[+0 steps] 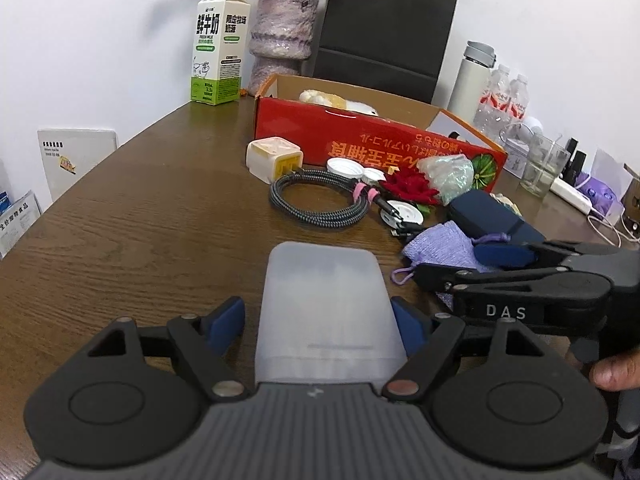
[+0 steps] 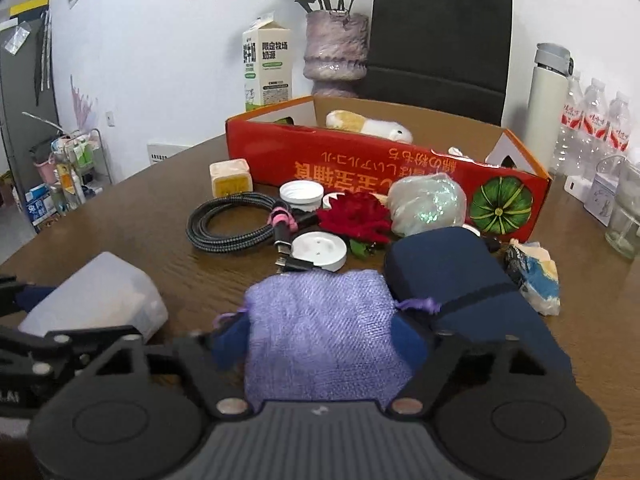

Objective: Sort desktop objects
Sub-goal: 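Grasp the translucent plastic box with the left gripper while the right gripper grasps the lavender pouch, then lift and carry the plastic box and lavender pouch over the cardboard box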

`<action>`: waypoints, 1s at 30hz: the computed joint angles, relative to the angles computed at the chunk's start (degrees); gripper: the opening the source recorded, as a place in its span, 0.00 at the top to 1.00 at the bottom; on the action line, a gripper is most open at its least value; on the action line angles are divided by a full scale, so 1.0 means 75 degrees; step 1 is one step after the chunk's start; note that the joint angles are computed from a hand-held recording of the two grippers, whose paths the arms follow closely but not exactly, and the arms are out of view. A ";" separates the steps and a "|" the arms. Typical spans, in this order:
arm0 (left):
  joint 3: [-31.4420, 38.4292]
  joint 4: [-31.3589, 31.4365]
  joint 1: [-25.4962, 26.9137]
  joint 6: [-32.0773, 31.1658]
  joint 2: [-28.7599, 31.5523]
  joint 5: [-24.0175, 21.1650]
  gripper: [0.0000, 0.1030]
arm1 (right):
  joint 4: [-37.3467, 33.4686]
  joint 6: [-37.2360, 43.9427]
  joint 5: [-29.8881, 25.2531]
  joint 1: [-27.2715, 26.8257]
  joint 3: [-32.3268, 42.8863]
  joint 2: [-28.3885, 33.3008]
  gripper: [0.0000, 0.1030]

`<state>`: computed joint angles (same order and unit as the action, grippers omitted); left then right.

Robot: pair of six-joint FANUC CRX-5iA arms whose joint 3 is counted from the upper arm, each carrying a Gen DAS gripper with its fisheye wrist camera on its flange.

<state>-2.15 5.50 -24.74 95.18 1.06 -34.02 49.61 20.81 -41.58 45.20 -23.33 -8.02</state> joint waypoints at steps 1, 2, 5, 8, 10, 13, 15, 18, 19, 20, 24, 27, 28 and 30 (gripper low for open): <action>-0.0041 0.0057 0.0006 -0.0007 -0.0006 0.0078 0.30 | 0.0110 -0.0090 -0.0103 0.0030 -0.0005 0.0012 0.63; -0.0114 0.0127 0.0005 -0.0043 -0.0035 0.0192 0.33 | 0.0145 -0.0192 -0.0188 0.0065 -0.0007 0.0001 0.75; -0.0132 -0.0355 -0.0147 0.0094 -0.0117 0.0369 0.33 | 0.0251 -0.0654 -0.0247 0.0147 -0.0169 -0.0156 0.89; -0.0291 -0.0144 -0.0196 -0.0309 -0.0226 0.0442 0.33 | 0.0331 -0.1267 -0.0147 0.0255 -0.0451 -0.0442 0.90; -0.0392 -0.0198 -0.0287 -0.0473 -0.0348 0.0561 0.33 | 0.0435 -0.1646 -0.0254 0.0394 -0.0593 -0.0600 0.90; -0.0535 -0.0208 -0.0363 -0.0613 -0.0515 0.0742 0.33 | 0.0956 -0.2203 -0.0682 0.0750 -0.0856 -0.0904 0.91; -0.0716 -0.0001 -0.0365 -0.0573 -0.0649 0.0928 0.33 | 0.1253 -0.2522 -0.0885 0.0947 -0.1012 -0.1126 0.90; -0.1333 0.1093 -0.0301 -0.1258 -0.0914 0.1523 0.33 | 0.1729 -0.2872 -0.1242 0.1243 -0.1245 -0.1429 0.90; -0.1345 0.0942 -0.0323 -0.1013 -0.0972 0.1557 0.33 | 0.1806 -0.2889 -0.1432 0.1350 -0.1266 -0.1480 0.90; -0.1248 0.0524 -0.0370 -0.0617 -0.1012 0.1484 0.33 | 0.1890 -0.2942 -0.1646 0.1476 -0.1300 -0.1531 0.90; -0.0765 -0.2197 -0.0845 0.1724 -0.1288 0.1233 0.33 | 0.2096 -0.3276 -0.2313 0.2017 -0.1498 -0.1848 0.90; -0.0276 -0.3939 -0.1379 0.3231 -0.1343 0.0480 0.33 | 0.2230 -0.3538 -0.2760 0.2486 -0.1654 -0.2050 0.90; -0.0333 -0.3906 -0.1383 0.3210 -0.1411 0.0470 0.33 | 0.2312 -0.3614 -0.2970 0.2685 -0.1706 -0.2109 0.90; -0.0480 -0.3902 -0.1386 0.3246 -0.1585 0.0478 0.33 | 0.2492 -0.3769 -0.3342 0.3052 -0.1794 -0.2219 0.90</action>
<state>-5.75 -23.76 -35.14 119.53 -10.83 -30.43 68.29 -7.46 -66.65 68.08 -36.78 -24.66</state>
